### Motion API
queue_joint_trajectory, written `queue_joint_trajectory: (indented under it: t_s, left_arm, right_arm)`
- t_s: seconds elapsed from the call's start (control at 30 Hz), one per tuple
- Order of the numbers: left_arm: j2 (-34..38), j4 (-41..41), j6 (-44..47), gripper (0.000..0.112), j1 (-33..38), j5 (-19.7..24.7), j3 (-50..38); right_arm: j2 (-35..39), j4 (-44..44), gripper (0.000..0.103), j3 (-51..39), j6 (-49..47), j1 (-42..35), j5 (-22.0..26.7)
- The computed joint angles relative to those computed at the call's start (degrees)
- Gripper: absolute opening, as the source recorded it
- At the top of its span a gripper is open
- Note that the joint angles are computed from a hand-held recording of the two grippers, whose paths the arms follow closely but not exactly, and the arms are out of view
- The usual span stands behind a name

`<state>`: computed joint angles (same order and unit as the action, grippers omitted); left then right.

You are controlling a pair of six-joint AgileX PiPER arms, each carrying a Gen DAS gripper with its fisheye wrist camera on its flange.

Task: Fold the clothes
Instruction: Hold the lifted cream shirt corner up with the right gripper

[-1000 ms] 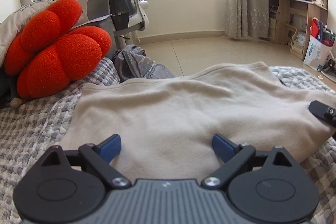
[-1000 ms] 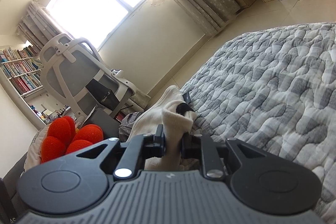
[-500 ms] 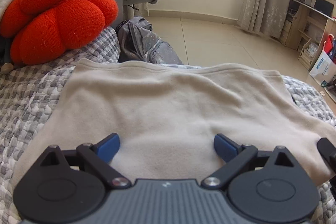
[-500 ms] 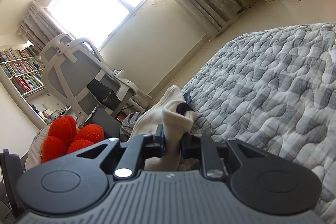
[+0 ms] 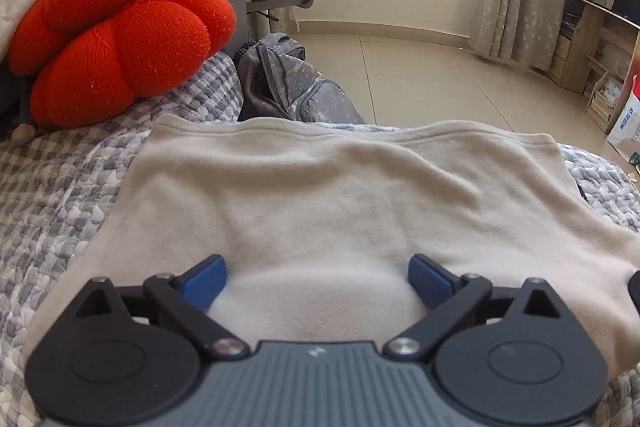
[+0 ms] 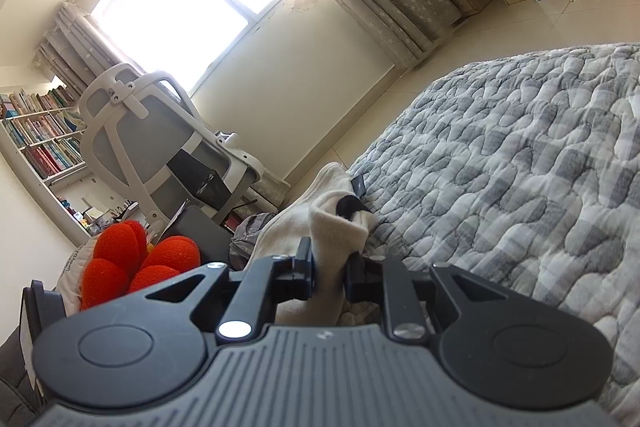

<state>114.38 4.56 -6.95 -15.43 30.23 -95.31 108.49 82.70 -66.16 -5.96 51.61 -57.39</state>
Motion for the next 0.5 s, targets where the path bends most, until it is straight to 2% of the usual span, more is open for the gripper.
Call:
queue_joint_trajectory:
  t_s: [0.1, 0.13, 0.2, 0.3, 0.37, 0.4, 0.47, 0.5]
  left_arm:
    - [0.9, -7.4, 4.8, 0.098, 2.2, 3.6, -3.3]
    - [0.1, -9.2, 5.9, 0.097, 2.8, 3.3, -2.5]
    - [-3.0, -11.7, 7.6, 0.095, 3.9, 1.2, 1.3]
    - [-9.1, -17.1, 15.0, 0.096, 5.3, -4.0, 10.5]
    - [-11.3, -15.4, 16.2, 0.096, 5.3, -6.6, 15.3]
    - [-11.4, -13.6, 16.3, 0.097, 5.0, -7.0, 16.4]
    - [-10.9, -11.9, 16.8, 0.103, 4.4, -10.8, 18.6]
    - [-10.6, -12.4, 17.2, 0.103, 4.5, -10.9, 18.4]
  right_arm:
    - [-0.1, 0.0, 0.021, -0.1, -0.2, -0.1, 0.2]
    - [-0.1, 0.0, 0.021, -0.1, -0.2, -0.1, 0.1]
    - [0.0, 0.0, 0.021, 0.0, 0.0, 0.0, 0.0]
    - [-0.1, -0.2, 0.021, 0.1, 0.2, -0.1, 0.1]
    - [0.0, -0.1, 0.021, -0.1, 0.1, 0.0, 0.0]
    - [0.0, -0.2, 0.021, 0.0, 0.3, 0.0, -0.1]
    - [-0.1, -1.0, 0.021, 0.3, 1.1, 0.0, -0.3]
    - [-0.1, -1.1, 0.021, 0.3, 1.4, 0.0, -0.3]
